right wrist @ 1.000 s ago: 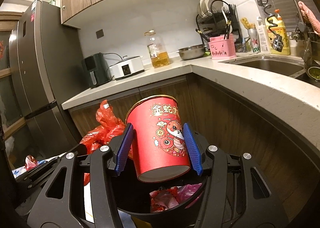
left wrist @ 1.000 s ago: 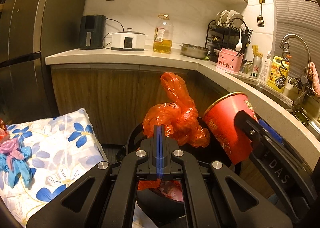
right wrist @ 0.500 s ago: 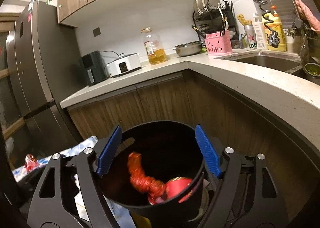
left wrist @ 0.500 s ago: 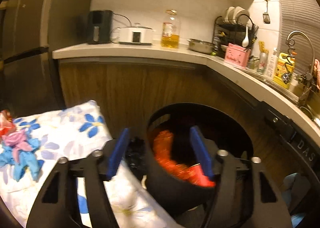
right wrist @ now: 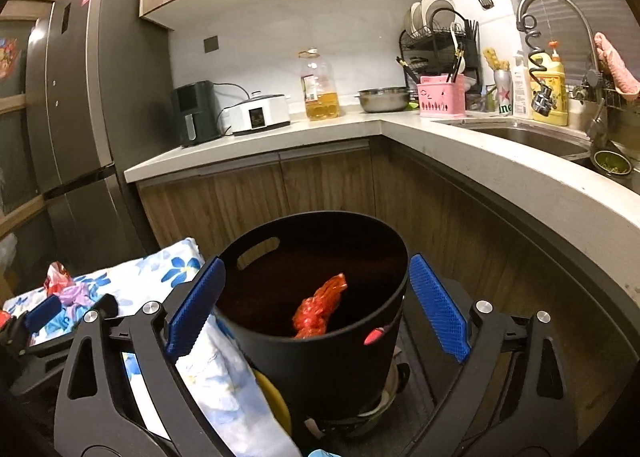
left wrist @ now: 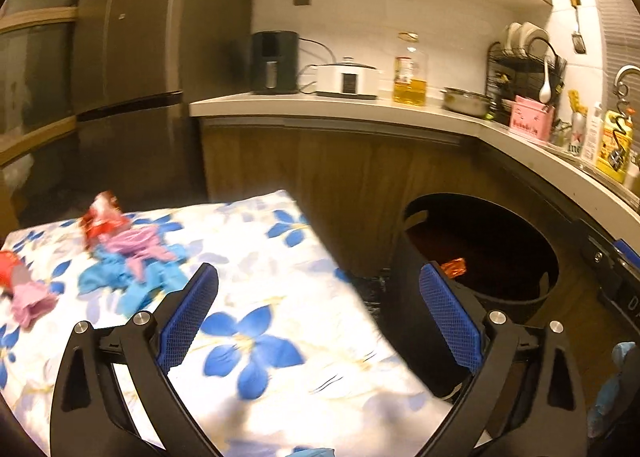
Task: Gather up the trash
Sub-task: 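Move both grippers back to the table and grasp the pink bag with the left gripper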
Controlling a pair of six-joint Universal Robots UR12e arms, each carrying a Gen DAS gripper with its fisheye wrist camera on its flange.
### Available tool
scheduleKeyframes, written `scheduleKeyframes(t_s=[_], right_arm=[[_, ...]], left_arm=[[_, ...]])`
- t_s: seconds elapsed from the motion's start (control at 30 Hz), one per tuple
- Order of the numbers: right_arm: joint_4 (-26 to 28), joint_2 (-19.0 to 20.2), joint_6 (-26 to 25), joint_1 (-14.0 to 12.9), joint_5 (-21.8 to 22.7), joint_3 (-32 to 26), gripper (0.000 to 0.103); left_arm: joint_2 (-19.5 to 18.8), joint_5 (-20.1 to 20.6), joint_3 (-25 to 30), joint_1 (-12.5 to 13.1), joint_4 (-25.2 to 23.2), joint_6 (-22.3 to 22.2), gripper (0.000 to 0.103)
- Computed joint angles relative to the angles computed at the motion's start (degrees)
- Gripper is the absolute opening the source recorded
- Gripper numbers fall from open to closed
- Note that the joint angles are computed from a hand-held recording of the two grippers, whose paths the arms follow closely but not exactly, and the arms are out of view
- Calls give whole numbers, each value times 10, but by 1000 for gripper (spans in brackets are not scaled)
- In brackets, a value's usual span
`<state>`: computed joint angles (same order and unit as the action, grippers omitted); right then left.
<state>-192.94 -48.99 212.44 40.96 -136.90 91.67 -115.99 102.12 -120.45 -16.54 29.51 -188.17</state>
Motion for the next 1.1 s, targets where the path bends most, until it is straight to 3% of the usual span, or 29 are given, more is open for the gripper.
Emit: scheduleKeyframes(t_s=[0.23, 0.57, 1.1], right_arm=[[-2, 8, 13, 17, -4, -11, 92], [-1, 35, -8, 41, 14, -60, 92], [31, 94, -57, 66, 75, -164, 92]], left_arm=[[20, 29, -44, 21, 16, -26, 97], [41, 65, -90, 57, 38, -42, 97], [47, 130, -128, 158, 58, -71, 97]])
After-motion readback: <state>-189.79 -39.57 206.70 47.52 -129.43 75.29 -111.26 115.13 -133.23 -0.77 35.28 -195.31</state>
